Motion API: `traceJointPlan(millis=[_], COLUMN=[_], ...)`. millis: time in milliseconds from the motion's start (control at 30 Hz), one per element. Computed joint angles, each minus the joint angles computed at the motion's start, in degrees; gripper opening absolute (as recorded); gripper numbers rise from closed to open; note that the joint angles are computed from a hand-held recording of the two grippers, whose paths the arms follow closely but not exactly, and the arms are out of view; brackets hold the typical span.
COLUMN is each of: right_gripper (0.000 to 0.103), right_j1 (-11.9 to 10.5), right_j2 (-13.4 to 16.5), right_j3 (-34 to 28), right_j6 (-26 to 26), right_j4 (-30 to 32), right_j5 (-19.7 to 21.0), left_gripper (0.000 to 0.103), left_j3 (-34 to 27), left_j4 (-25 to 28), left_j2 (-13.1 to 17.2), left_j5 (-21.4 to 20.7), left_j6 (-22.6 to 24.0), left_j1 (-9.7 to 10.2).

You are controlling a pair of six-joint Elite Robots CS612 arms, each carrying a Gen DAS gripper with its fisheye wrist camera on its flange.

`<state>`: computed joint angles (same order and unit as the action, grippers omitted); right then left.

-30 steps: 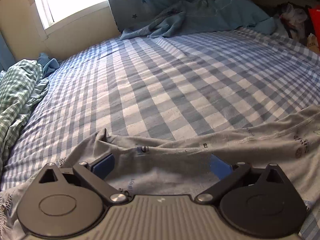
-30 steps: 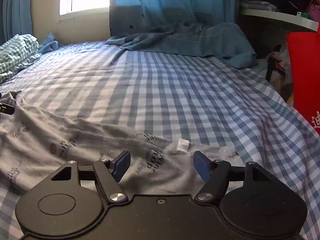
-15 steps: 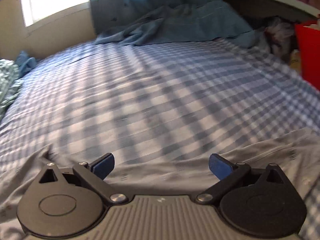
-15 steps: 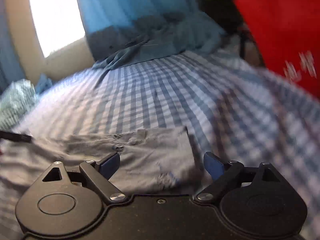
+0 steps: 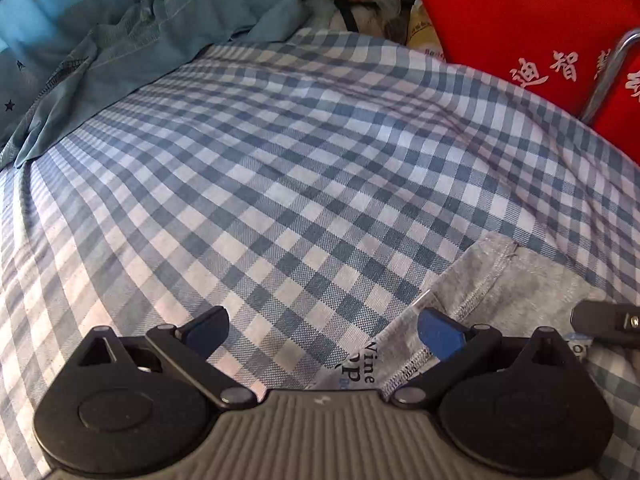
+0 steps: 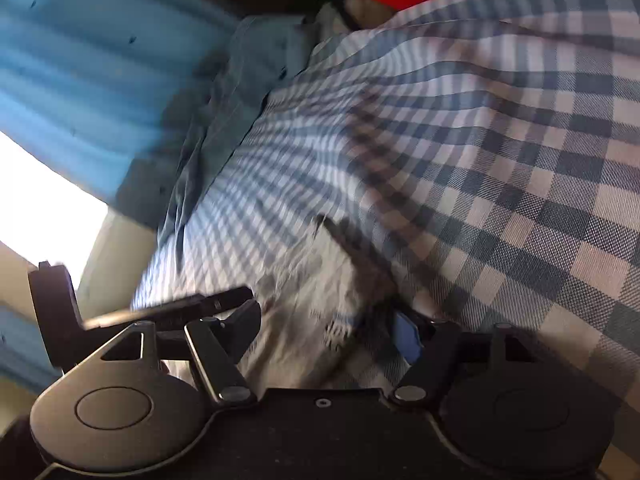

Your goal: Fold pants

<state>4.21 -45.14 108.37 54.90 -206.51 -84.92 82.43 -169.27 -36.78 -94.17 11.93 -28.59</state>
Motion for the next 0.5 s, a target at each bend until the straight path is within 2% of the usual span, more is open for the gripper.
traceJointPlan(millis=[67,133,200,233,333,400,500], right_gripper=[0.049,0.027,0.018,0.009,0.006,0.005,0.004], right_j1=[0.36,0.88,1.04,1.04,1.26,1.44,1.06], right_j2=[0.32,0.38,0.67,0.81,0.87,0.32,-0.49], right_j3=[-0.29,-0.51,-0.49,-0.57,-0.74,-0.83,-0.73], right_j6=[2.17,4.62,6.08,6.6,2.72,-2.6,-8.16], right_j4=[0.17,1.37,0.9,0.62,-2.58,-5.48,-6.5], right_j5=[-2.36,-5.22,-6.3,-6.63,-8.29,-10.28,-11.45], left_gripper=[0.103,0.103,0.103,0.103,0.102,0.102,0.102], left_j3=[-0.19,-0.5,-0.25,-0.23,0.57,1.63,2.33], left_j4=[0.84,0.81,0.19,-0.06,-3.1,-8.1,-12.76], left_j2=[0.23,0.55,0.43,0.41,0.09,-0.02,0.59], left_j5=[0.81,0.86,0.94,1.51,4.34,5.76,7.61], left_j6=[-0.23,-1.36,-3.29,-4.35,-8.23,-10.16,-10.67], left_j1=[-0.1,-0.04,0.06,-0.07,-0.83,-1.49,-2.41])
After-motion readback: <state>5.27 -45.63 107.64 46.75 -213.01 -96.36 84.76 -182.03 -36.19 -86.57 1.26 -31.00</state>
